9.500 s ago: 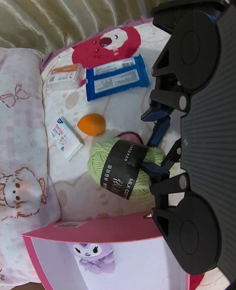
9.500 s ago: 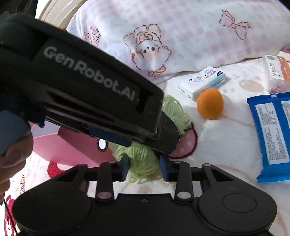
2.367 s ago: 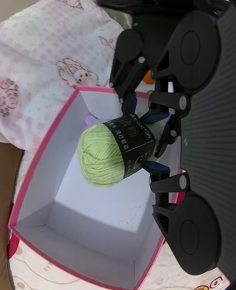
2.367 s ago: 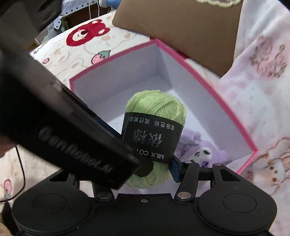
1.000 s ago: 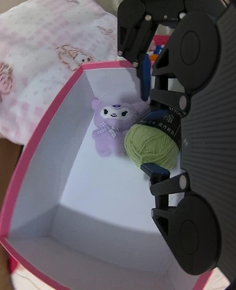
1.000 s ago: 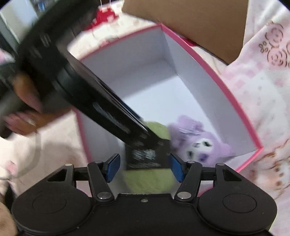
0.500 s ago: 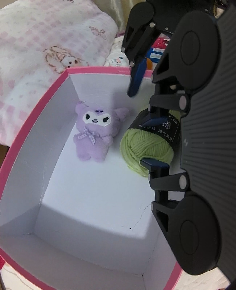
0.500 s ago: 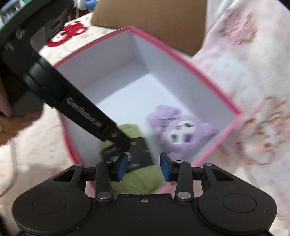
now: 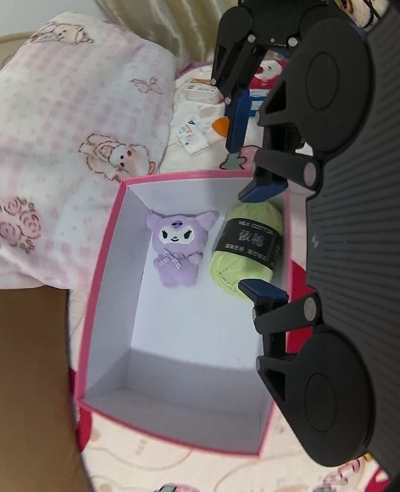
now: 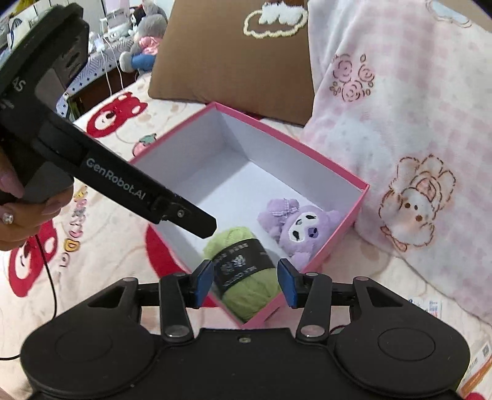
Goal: Organize objects
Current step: 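Withdraw the open left tool from the box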
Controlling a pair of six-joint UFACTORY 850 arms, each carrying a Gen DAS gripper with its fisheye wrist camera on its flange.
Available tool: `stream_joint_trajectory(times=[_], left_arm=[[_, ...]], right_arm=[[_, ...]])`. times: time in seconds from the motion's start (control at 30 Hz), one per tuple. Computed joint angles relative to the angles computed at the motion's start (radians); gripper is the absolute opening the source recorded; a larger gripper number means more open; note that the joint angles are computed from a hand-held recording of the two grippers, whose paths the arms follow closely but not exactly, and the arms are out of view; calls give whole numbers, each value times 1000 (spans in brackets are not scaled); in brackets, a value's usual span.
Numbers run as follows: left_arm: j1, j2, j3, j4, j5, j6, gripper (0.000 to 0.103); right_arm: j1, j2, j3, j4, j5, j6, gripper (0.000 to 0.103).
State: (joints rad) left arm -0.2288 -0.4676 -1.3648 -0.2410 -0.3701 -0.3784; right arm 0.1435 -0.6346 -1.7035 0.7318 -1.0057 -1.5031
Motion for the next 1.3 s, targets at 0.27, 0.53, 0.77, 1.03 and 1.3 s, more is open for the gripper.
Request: stream_joint_trajectory(times=[0.27, 0.53, 0.77, 1.03, 1.3], left_arm=[[-57, 109, 38, 196, -82, -186, 64], [-123, 200, 71, 285, -157, -269, 69], [-177, 272, 109, 309, -175, -298, 76], [-240, 288, 113, 310, -207, -306, 84], [-293, 262, 92, 300, -207, -310, 96]], right_arm=[[-34, 121, 95, 36, -44, -5, 59], [-74, 244, 193, 37, -72, -16, 65], [-118, 326, 261, 42, -68, -35, 69], [-205, 405, 350, 83, -83, -122, 78], [-282, 431, 409, 93, -60, -162, 87]])
